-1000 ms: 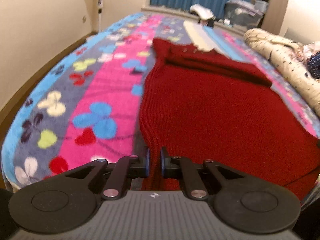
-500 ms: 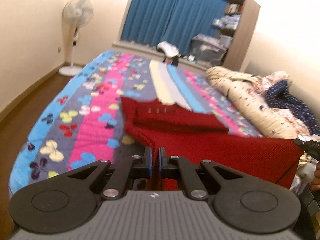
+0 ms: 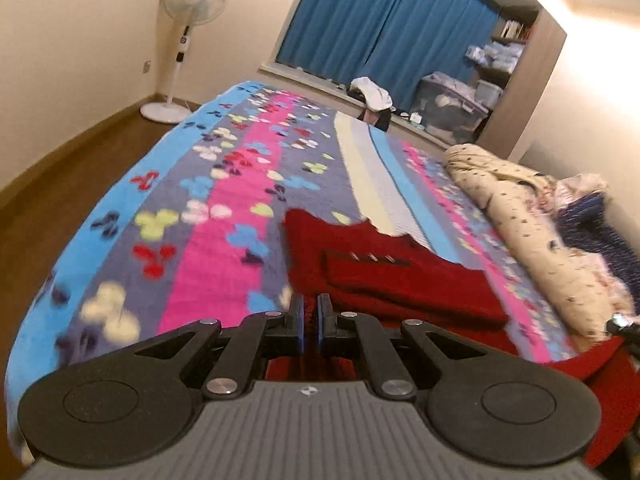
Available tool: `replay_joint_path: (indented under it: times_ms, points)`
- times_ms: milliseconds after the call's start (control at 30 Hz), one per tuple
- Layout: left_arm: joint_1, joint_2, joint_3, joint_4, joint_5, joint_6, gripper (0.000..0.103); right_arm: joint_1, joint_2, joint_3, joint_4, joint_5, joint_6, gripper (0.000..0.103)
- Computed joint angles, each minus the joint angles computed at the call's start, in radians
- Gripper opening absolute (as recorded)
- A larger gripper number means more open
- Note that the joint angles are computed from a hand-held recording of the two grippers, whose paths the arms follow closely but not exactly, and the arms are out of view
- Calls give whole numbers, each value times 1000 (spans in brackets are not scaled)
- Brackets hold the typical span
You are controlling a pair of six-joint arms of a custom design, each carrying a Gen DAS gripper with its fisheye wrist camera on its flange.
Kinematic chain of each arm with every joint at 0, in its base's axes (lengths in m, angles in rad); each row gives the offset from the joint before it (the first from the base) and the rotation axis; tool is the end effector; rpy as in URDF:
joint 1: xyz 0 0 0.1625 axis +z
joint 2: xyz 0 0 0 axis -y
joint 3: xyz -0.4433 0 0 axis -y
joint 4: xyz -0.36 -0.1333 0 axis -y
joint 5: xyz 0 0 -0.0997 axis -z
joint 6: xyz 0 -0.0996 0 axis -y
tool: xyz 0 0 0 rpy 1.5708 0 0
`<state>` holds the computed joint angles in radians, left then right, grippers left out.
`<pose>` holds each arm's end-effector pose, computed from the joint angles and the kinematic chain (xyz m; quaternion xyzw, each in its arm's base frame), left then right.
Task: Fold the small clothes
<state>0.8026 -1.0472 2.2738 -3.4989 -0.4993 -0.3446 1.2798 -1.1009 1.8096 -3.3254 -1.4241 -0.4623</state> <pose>-0.1540 -0.4770 0.2354 -0.0017 0.8264 -0.5041 0.2510 -0.0332 -0.6261 0.3604 0.1104 -0.8577 0.4865 0.1242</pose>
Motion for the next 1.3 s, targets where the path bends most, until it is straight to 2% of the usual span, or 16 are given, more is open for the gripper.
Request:
replay_joint_path:
  times_ms: [67, 167, 233, 300, 400, 567, 633, 667, 700, 767, 833, 933, 1033, 1100, 1200, 1300]
  points:
    - [100, 46, -122, 6, -52, 94, 6, 43, 117, -142, -34, -91, -16, 0]
    - [231, 112, -309, 144, -156, 162, 6, 75, 267, -395, 92, -176, 17, 0]
    - [281, 150, -410, 277, -145, 126, 6, 85, 361, -540, 185, -222, -9, 0]
    - [305, 157, -459, 345, -173, 107, 6, 80, 410, -602, 227, -231, -19, 0]
    - [303, 156, -474, 410, -136, 127, 7, 71, 403, -622, 345, -241, -17, 4]
    - [314, 97, -436, 428, -146, 54, 7, 49, 346, -552, 317, -168, -162, 4]
    - [313, 66, -407, 438, -149, 37, 9, 30, 301, -505, 342, -112, -218, 9]
    - [310, 50, -392, 446, -149, 31, 10, 20, 280, -481, 340, -84, -256, 16]
    - [307, 33, -372, 451, -150, 30, 15, 11, 259, -452, 332, -60, -289, 27]
    - [302, 4, -339, 467, -154, 30, 20, -12, 211, -392, 330, -16, -333, 37]
    - [299, -19, -313, 503, -160, 26, 34, -33, 176, -361, 367, 21, -365, 38]
    - [297, -28, -301, 557, -170, 36, 43, -49, 136, -319, 419, 51, -441, 40]
    - [299, -12, -310, 578, -195, 64, 58, -42, 125, -308, 500, 61, -518, 49]
    - [304, 10, -326, 565, -219, 100, 64, -30, 130, -316, 570, 55, -568, 54]
    - [311, 46, -366, 566, -242, 153, 64, -9, 149, -342, 645, 21, -625, 56]
    - [324, 80, -404, 543, -263, 211, 64, 8, 168, -374, 721, -13, -645, 56]
